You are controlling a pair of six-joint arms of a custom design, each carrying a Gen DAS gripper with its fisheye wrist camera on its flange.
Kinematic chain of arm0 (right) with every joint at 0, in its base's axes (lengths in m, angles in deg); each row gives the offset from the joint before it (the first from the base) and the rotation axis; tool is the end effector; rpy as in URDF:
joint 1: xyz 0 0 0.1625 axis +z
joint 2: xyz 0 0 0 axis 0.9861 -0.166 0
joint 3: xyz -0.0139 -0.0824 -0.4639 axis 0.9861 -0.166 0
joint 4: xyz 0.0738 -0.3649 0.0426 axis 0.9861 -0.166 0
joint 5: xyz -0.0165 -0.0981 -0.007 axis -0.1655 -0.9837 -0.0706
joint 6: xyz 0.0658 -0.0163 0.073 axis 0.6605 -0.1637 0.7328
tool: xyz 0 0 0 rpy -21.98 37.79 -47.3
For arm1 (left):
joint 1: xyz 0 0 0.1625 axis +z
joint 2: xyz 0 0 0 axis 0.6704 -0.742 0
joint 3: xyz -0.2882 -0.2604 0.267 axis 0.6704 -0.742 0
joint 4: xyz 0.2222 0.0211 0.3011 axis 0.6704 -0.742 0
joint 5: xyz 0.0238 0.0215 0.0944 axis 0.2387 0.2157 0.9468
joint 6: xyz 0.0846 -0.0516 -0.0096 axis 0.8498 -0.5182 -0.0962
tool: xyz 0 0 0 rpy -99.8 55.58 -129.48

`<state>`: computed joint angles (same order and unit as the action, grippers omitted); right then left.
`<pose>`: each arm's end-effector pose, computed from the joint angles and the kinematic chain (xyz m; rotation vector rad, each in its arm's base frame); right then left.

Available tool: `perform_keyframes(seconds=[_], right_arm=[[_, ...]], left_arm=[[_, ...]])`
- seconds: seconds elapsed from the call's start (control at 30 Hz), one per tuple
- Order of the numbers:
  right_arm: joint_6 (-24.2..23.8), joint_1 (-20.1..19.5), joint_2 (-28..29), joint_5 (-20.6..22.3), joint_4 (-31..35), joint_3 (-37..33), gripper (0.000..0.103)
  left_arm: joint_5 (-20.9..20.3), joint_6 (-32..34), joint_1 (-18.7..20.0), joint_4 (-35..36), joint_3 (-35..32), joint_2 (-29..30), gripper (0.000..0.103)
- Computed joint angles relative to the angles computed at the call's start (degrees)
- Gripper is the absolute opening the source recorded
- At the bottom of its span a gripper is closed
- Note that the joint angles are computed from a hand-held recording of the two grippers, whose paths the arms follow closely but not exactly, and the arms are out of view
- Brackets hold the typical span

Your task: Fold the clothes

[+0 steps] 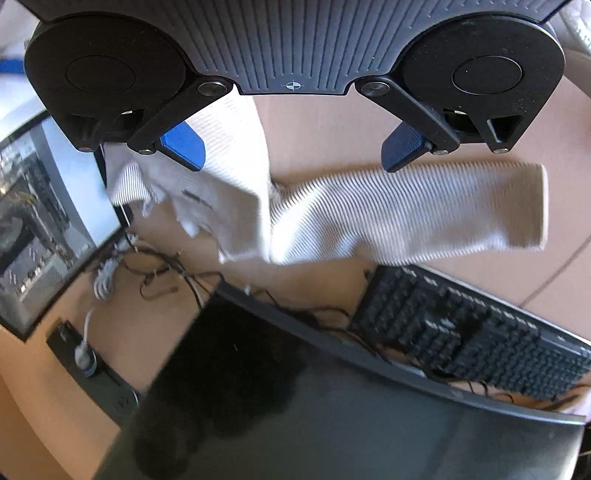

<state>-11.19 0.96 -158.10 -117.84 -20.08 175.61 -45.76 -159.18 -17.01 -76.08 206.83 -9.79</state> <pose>0.0843 -0.5559 0.4637 -0.8261 2.6959 -0.1771 -0.3662 -0.4154 0.0840 -0.2688 2.3521 -1.2969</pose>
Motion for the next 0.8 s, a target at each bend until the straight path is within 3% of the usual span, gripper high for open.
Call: perform_keyframes(seconds=[0.07, 0.1, 0.17, 0.23, 0.3, 0.37, 0.47, 0.53, 0.57, 0.6, 0.63, 0.7, 0.8], right_arm=[[1.0, -1.4, -0.3, 4.1, 0.1, -0.7, 0.063], [2.3, -1.2, -0.9, 3.0, -2.9, 0.3, 0.063], [2.5, 0.9, -2.0, -6.4, -14.3, 4.4, 0.063], [-3.3, 2.8, -3.4, -18.4, -26.1, 10.0, 0.063], [-9.6, 3.2, -4.5, -26.6, -31.2, 14.4, 0.063], [-13.7, 2.3, -5.9, -31.1, -32.7, 17.8, 0.063], [-16.6, 0.8, -7.0, -32.4, -34.6, 22.4, 0.064], [-17.2, 0.7, -5.9, -32.7, -43.4, 27.2, 0.064], [-17.5, 0.8, -4.8, -33.3, -49.2, 29.5, 0.056], [-18.3, 1.3, -3.7, -33.9, -55.1, 31.1, 0.027], [-18.9, 1.7, -3.2, -33.5, -58.9, 31.6, 0.013], [-19.3, 2.3, -3.2, -30.9, -65.7, 31.7, 0.005], [-19.6, 3.4, -5.0, -25.6, -71.9, 30.1, 0.004]], left_arm=[[-1.7, 2.7, 0.2, -2.3, -0.5, 1.1, 0.103], [-2.6, 4.2, 0.2, -3.1, -0.8, 1.6, 0.103], [-5.4, 7.7, 0.0, -5.1, -0.9, 2.7, 0.103], [-10.5, 16.3, -0.2, -9.6, -0.9, 4.5, 0.103], [-13.7, 23.8, -1.1, -10.0, -1.5, 6.1, 0.103], [-15.3, 28.3, -2.2, -6.5, -2.9, 7.7, 0.103], [-16.4, 28.8, -2.4, -2.5, -5.5, 9.7, 0.103], [-16.8, 28.6, -2.2, -1.5, -6.9, 10.6, 0.103], [-16.4, 28.5, -2.4, -0.5, -7.6, 10.8, 0.103], [-15.8, 28.9, -2.6, 0.7, -8.2, 10.9, 0.103], [-15.4, 29.6, -2.8, 1.0, -8.6, 11.0, 0.103], [-14.7, 31.0, -2.9, 1.2, -9.5, 11.6, 0.103], [-13.9, 34.1, -2.1, -0.5, -12.0, 14.4, 0.103]])
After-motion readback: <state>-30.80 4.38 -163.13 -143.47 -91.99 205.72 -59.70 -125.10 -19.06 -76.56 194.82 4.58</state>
